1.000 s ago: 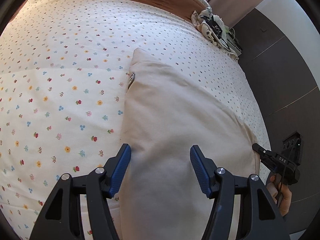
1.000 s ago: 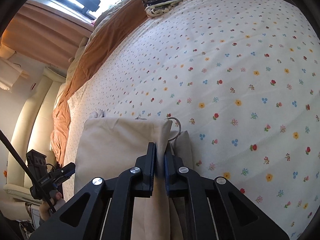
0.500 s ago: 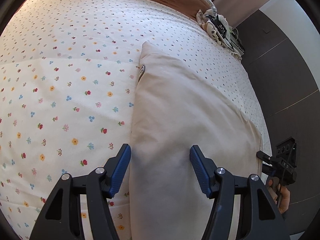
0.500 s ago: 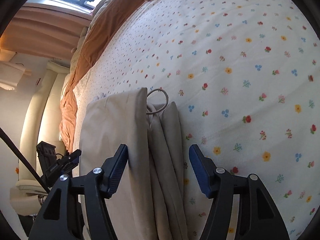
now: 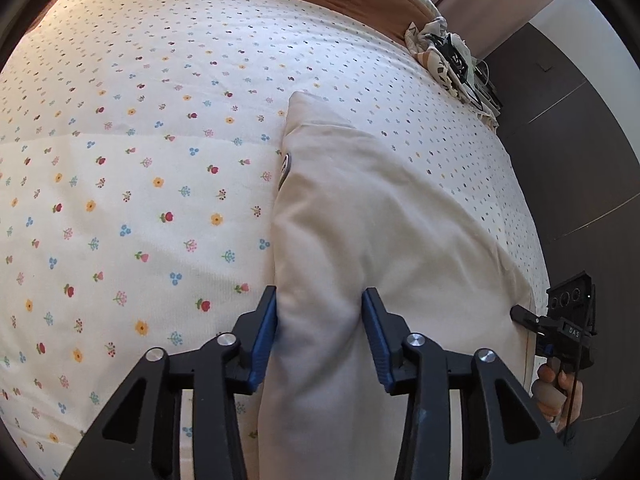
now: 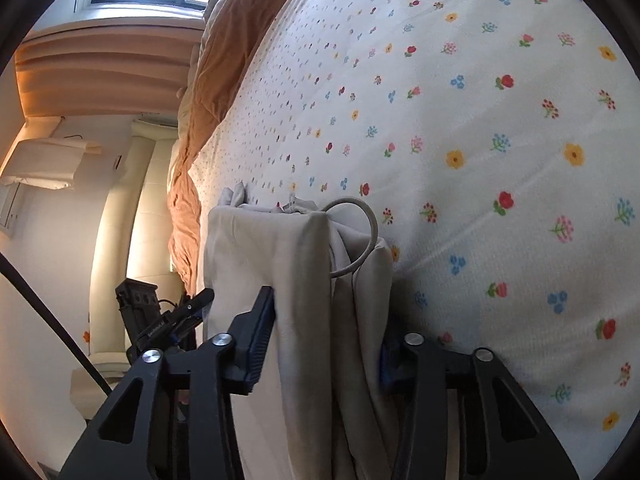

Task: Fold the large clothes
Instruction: 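Lift the folded beige jacket off the sheet with both tools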

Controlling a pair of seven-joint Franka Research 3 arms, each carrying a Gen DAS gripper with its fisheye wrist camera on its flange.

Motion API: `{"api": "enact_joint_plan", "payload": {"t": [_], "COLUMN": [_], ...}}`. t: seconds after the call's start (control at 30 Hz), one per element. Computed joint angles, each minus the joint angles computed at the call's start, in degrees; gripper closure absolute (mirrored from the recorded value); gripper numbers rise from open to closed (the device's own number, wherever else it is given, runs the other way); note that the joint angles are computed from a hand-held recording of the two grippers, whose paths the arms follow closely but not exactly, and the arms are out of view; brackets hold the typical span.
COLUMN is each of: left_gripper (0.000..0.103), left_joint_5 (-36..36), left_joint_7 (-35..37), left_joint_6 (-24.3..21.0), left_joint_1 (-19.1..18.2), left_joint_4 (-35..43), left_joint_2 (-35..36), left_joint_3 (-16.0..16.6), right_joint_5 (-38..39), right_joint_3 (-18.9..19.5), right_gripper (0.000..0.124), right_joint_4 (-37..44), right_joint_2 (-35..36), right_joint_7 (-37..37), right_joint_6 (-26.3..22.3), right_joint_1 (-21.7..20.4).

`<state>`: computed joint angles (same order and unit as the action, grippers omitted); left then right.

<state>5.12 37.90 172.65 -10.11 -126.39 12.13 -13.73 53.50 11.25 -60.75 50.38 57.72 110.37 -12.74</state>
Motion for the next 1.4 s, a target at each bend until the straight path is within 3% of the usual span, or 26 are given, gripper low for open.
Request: {"api": "enact_joint_plan", "payload": {"t": [0.1,0.37,0.73,0.97,1.2,1.4], "left_gripper": [0.075,0.086,0.088,0.088,0.089,0.089], "left_joint_5": [6.59,18.00,30.90,37.49,43.04,42.11], "left_joint_7": [-4.40,-13.54,-26.55,-32.56,-36.72,-32.86], "left_joint_6": [-2.26,-3.11,-4.77,-5.35,-7.70,-10.60], "left_joint_1": [-3.51,-5.24,-3.82,-4.47,-8.40,-14.77], "left_joint_4": [0.93,-0.08,-0.15,4.13,13.17,25.16], "left_joint_2": [-0.80,-5.81,-14.20,-15.42,-11.10,-2.66], "left_joint_3": [3.61,5.18,0.80,-2.58,-4.05,-3.14], "right_joint_5": [2.79,10.72,22.41,24.93,24.19,21.84], "right_joint_3": [0.46,-2.46,-10.33,-17.00,-23.23,-27.19], "right_gripper": [0.112,0.115,0.116,0.116,0.116,0.116], "right_joint_4": [-9.25,-28.61,-46.96,-55.18,-59.73,-60.64], "right_joint_2": [-6.47,-22.36,-39.76,-50.25,-57.93,-61.78], "right_joint_7": [-5.72,-15.28,-28.27,-34.68,-38.44,-39.26], "right_joint_6": [4.16,10.92,8.09,5.89,4.06,3.33], "right_joint_1": [-0.67,1.67,3.01,3.51,2.00,-0.18]}}
